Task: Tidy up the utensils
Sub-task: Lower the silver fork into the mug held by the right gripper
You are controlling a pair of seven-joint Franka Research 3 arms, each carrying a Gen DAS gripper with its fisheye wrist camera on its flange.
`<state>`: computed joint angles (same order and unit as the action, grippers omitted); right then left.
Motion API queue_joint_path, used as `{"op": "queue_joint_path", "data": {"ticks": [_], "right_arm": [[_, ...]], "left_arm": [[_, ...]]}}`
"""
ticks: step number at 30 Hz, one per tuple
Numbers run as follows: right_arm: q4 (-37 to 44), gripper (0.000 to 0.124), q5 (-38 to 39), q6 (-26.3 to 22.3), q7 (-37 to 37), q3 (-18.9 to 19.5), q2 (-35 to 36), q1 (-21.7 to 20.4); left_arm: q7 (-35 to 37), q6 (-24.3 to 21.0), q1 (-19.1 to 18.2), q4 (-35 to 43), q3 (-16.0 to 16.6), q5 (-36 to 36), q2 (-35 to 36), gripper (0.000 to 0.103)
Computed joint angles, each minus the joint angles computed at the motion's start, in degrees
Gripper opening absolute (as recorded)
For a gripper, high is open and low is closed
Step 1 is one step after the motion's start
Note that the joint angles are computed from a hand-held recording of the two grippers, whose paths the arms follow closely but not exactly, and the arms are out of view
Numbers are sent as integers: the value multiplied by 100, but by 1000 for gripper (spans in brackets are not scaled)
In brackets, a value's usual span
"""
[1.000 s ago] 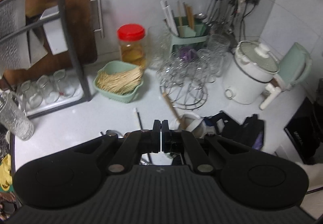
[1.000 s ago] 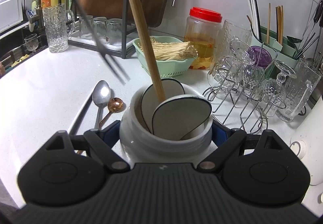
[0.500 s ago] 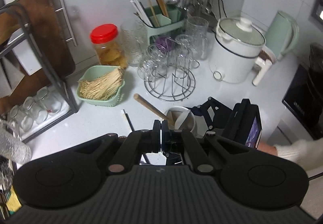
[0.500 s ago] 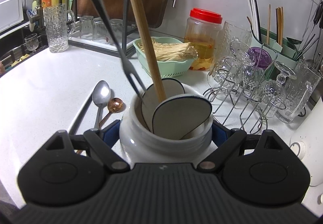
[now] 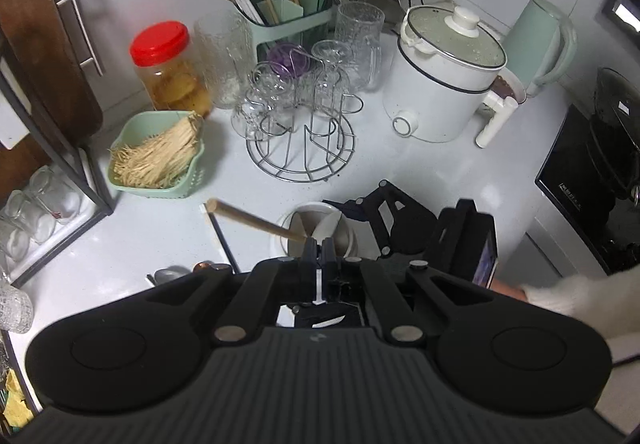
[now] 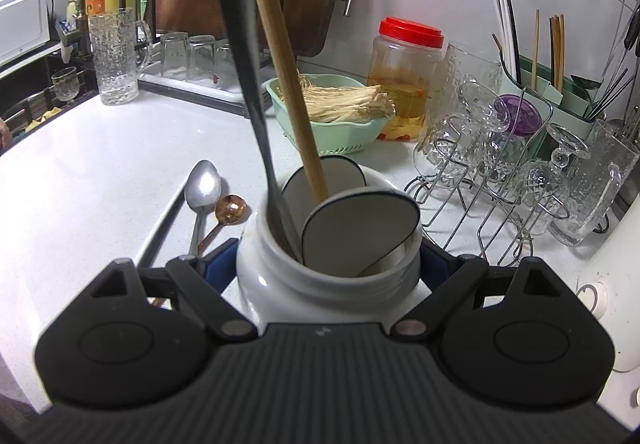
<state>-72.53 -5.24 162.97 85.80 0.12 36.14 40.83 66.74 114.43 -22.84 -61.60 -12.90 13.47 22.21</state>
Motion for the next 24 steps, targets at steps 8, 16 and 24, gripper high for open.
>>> {"op": "queue_joint_path", "data": {"ticks": [8, 16, 24], "right_arm": [[51, 92, 48, -66, -147, 71, 18, -51], [57, 92, 134, -54, -295, 121, 26, -87], [71, 92, 177, -43, -338, 114, 40, -81]], "left_arm": [[74, -430, -178, 967, 94, -20, 765, 2], [-137, -540, -171, 1060, 124, -202, 970, 2], [-339, -611, -135, 1165, 139, -312, 1101, 2]]}}
